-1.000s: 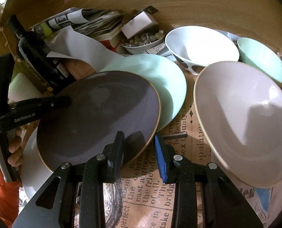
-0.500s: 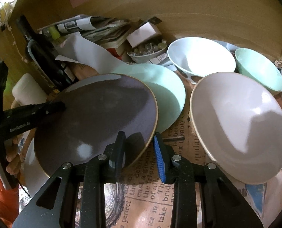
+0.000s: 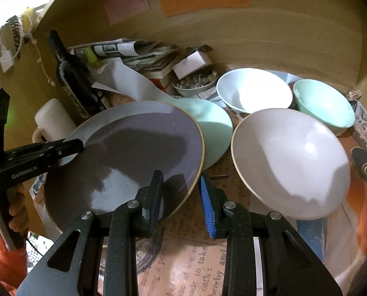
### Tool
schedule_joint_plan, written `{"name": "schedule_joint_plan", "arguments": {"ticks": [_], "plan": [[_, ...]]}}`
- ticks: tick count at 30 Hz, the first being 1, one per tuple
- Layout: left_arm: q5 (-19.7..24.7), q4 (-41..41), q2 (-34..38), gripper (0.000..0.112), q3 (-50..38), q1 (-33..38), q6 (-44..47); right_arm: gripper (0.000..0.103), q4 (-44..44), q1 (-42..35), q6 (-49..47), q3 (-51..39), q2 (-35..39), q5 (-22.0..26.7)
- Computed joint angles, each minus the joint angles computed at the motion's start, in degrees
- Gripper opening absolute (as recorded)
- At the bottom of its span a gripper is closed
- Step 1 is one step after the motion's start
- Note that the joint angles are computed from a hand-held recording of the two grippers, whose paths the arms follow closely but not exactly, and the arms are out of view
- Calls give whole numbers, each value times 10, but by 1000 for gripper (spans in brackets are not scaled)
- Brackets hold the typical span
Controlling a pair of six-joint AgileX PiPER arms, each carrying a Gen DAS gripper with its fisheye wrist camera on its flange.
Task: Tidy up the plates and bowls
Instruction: 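Lift the dark brown plate off the stack with both grippers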
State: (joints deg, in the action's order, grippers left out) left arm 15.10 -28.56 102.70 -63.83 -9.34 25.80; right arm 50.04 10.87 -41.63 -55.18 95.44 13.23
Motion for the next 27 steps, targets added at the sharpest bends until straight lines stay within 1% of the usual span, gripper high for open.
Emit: {"name": "schedule_joint_plan", "arguments": {"ticks": [7,11,13,17,20,23,25,27], "plan": [[-35,66,-50,28,60,-35,-89,27,114,-10,-122,59,-55,-3],[-46,131,-75,28,88,-57,-169,27,160,-20,-176,86,-81,1],[-50,148,-83,28,98,-66,-193,27,188,-29,-209,102,-95,8],[-65,232,-101,28,125,-89,-295,27,205,-41,-238,123,-113,15],[-72,249,-106,28,139,-100,-325,27,215,-53,-259,139,-126,24],[-85,289,-110,28,157,-114,-379,27,226,-71,-283,152,-135,41],[-92,300,-110,28,167,-123,-400,27,231,-82,-297,162,-143,48],[-97,339,-109,28,175,-133,-445,27,232,-88,-305,170,-148,52]]}}
